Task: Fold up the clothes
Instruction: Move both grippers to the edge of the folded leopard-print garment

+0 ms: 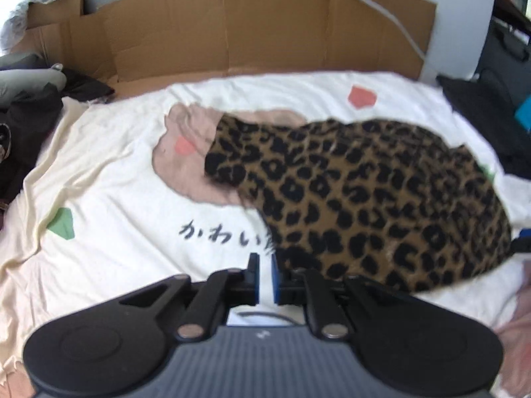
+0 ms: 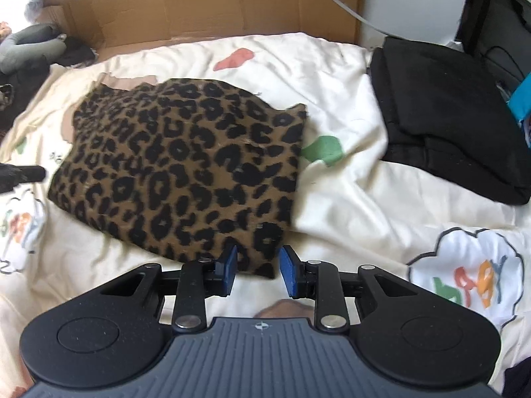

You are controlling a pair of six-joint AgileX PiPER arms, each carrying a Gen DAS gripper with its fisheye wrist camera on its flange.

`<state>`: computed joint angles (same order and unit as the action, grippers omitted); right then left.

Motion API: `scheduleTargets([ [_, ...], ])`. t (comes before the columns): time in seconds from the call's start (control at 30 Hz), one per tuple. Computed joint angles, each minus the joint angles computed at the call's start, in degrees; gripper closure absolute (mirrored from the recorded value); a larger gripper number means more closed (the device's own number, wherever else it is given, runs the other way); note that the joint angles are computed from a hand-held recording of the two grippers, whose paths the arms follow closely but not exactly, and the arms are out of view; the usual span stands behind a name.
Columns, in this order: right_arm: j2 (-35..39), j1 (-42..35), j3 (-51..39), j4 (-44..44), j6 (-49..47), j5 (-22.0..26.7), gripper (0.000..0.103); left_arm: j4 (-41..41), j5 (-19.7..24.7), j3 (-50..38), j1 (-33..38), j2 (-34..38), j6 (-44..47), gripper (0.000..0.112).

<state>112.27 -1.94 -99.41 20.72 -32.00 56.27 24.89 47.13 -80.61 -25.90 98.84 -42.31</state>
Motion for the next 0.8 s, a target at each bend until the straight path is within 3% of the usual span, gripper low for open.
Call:
scheduleTargets([
  [0.17, 0.6, 1.7, 0.5, 0.7, -0.9, -0.4, 0.071, -3.5, -2.8, -1.9, -2.3, 3.1, 4.8, 0.102],
  [0.27, 1.8, 2.0, 0.6, -0.1, -0.1, -1.2, 0.079, -4.6, -3.1, -2.3, -2.9, 5.2, 4.8, 0.101],
  [0.4, 3.4, 1.8, -1.9, -4.2, 4.9, -0.5, 0.075, -5.2, -4.6, -0.8, -2.2, 6.1, 5.8, 0.101],
  [0.5, 3.5, 0.9, -3.1, -5.1, 7.7, 0.9, 0.075, -5.0, -1.7, -2.1, -1.7, 6.2, 5.7, 0.101],
  [0.57, 2.7, -0.5, -2.3, -2.0, 7.2, 1.1, 0.075, -4.4, 0.3, -1.9, -1.4, 5.5, 3.3, 0.104],
  [0.8, 1.7, -4.2, -0.3, 7.9, 9.7, 4.1, 0.075, -4.8, -1.5, 2.8, 0.5, 0.4, -2.2, 0.103],
])
